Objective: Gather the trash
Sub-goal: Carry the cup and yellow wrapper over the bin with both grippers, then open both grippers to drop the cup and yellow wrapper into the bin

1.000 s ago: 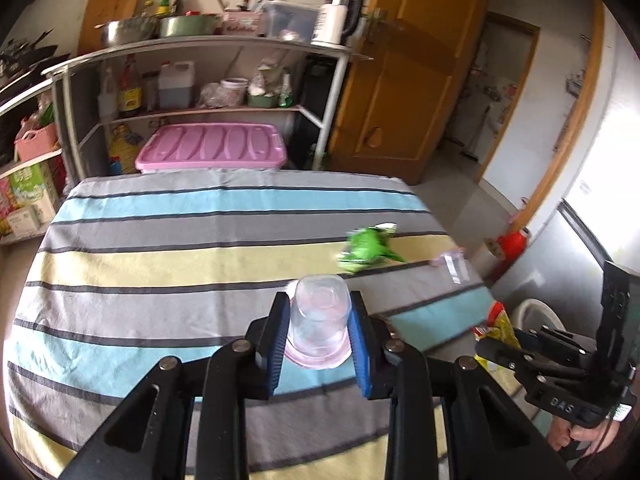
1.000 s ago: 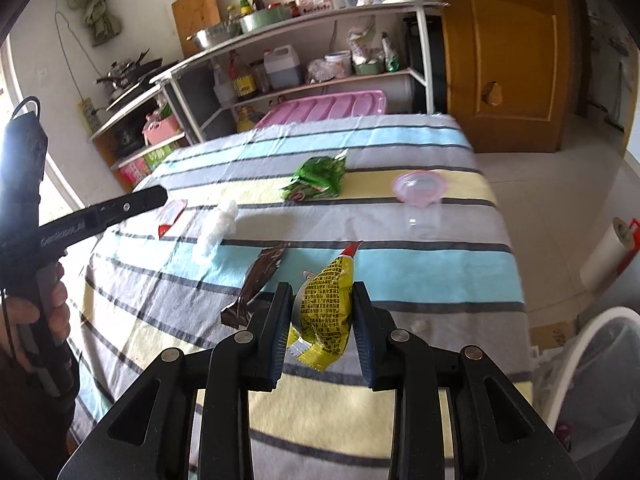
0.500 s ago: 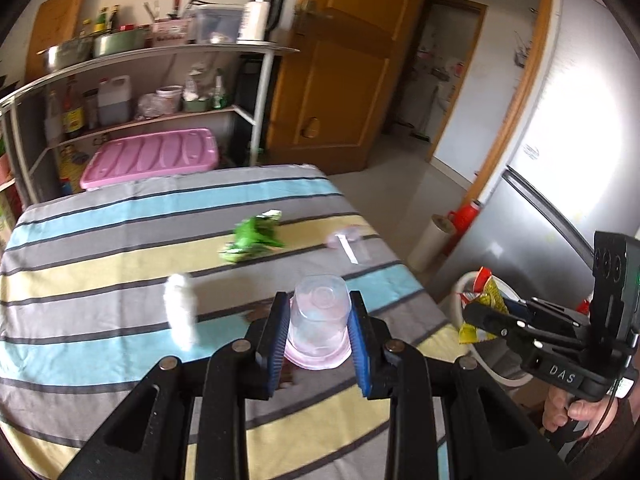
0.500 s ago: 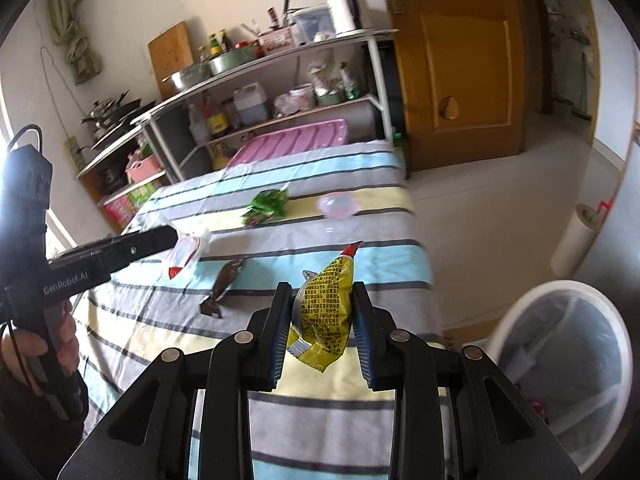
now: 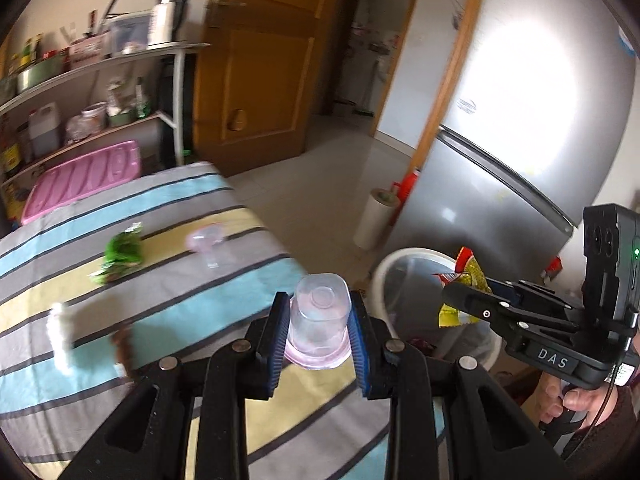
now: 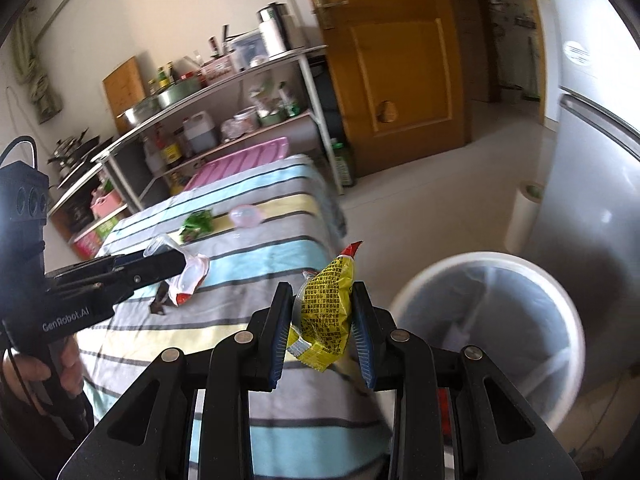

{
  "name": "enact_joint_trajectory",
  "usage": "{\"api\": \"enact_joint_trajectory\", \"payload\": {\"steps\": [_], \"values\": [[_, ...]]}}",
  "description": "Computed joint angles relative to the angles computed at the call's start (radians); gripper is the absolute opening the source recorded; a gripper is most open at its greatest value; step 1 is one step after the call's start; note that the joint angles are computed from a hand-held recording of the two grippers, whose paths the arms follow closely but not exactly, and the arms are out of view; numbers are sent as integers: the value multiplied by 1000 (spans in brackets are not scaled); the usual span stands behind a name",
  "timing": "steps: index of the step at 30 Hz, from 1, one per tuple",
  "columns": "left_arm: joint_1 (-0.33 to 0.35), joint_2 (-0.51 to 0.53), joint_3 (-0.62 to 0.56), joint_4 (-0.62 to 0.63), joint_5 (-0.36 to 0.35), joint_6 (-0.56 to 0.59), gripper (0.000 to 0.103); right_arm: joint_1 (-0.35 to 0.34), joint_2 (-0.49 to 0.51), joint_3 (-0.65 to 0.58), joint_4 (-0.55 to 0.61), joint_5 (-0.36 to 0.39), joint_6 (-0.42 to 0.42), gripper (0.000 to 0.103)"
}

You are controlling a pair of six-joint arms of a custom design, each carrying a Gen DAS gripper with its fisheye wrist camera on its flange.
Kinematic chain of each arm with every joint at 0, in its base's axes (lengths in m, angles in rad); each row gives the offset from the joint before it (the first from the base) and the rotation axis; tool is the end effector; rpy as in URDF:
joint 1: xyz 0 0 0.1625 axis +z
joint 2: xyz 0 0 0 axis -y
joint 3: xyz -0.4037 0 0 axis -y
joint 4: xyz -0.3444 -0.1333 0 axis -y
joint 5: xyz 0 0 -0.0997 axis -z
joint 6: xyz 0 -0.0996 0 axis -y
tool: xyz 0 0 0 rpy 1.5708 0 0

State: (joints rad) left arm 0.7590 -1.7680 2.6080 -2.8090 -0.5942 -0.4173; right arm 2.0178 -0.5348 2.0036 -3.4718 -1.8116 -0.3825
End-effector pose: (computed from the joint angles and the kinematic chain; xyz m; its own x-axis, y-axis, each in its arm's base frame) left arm -0.0432 -0.3385 0.2892 -0.8364 -0.0879 -0.5411 0.3607 0.6549 -0.6640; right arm 0.3207 -0.4156 -0.0204 -0.7060 -0.6115 0.3572 -0.7071 0.6366 -0.3078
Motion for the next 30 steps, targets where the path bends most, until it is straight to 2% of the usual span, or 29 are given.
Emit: {"api": "enact_joint_trajectory", "payload": {"steps": [6, 13, 23, 30], "values": [[11, 219, -42, -165, -62, 64, 30, -44, -41, 46, -68, -59, -26, 31], [28, 408, -99, -270, -136, 111, 30, -113, -81, 84, -105, -85, -47, 31], [46, 580, -176, -309, -145, 161, 30, -186, -90, 83, -88, -126, -59, 31], [85, 635, -214, -301, -185, 165, 30, -226, -73, 68, -72, -146, -58, 31]]}}
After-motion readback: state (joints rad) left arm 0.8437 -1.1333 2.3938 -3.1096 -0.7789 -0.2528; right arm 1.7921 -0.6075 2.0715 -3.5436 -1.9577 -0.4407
